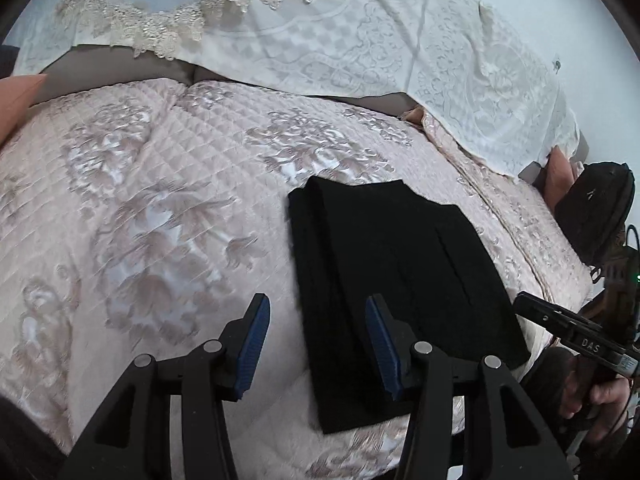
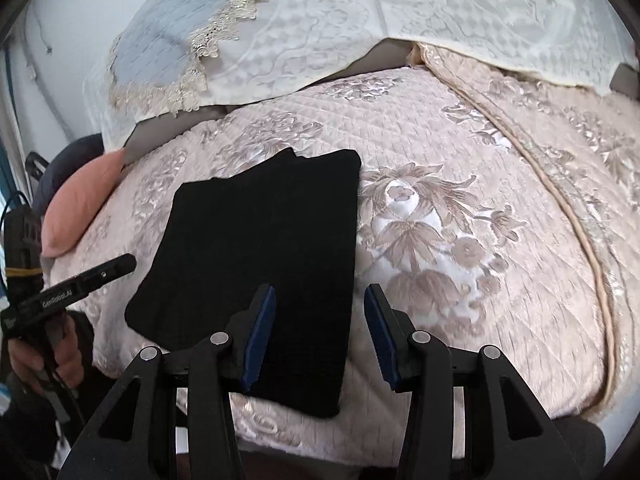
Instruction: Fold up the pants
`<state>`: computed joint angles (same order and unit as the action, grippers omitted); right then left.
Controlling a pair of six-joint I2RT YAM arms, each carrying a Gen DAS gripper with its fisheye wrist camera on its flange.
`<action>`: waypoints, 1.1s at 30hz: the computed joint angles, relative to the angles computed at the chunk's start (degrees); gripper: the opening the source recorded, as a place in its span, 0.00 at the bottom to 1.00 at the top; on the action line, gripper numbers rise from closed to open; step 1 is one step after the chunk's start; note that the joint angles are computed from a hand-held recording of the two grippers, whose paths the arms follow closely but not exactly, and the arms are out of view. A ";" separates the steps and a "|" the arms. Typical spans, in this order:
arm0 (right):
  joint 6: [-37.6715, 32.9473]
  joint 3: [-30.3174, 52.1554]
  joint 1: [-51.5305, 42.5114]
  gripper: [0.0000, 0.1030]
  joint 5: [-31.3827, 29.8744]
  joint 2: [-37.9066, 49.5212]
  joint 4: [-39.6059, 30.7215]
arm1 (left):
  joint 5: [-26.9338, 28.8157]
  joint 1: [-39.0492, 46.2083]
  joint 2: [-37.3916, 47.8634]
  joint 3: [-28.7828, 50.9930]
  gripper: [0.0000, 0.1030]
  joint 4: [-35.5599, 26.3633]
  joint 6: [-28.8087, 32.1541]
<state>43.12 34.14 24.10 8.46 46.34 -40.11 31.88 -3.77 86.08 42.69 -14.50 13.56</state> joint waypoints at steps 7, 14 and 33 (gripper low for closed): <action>-5.16 -2.29 -10.05 0.46 -9.71 3.51 6.84 | 1.69 -2.54 8.89 4.83 0.52 0.18 -3.15; -6.71 -4.65 -16.11 0.46 -17.35 6.18 13.51 | 4.08 -2.93 12.51 7.53 0.55 0.68 -4.63; -4.15 -5.78 -14.75 0.36 -20.40 8.72 17.93 | 7.14 -3.24 13.12 6.84 0.60 -0.49 -4.77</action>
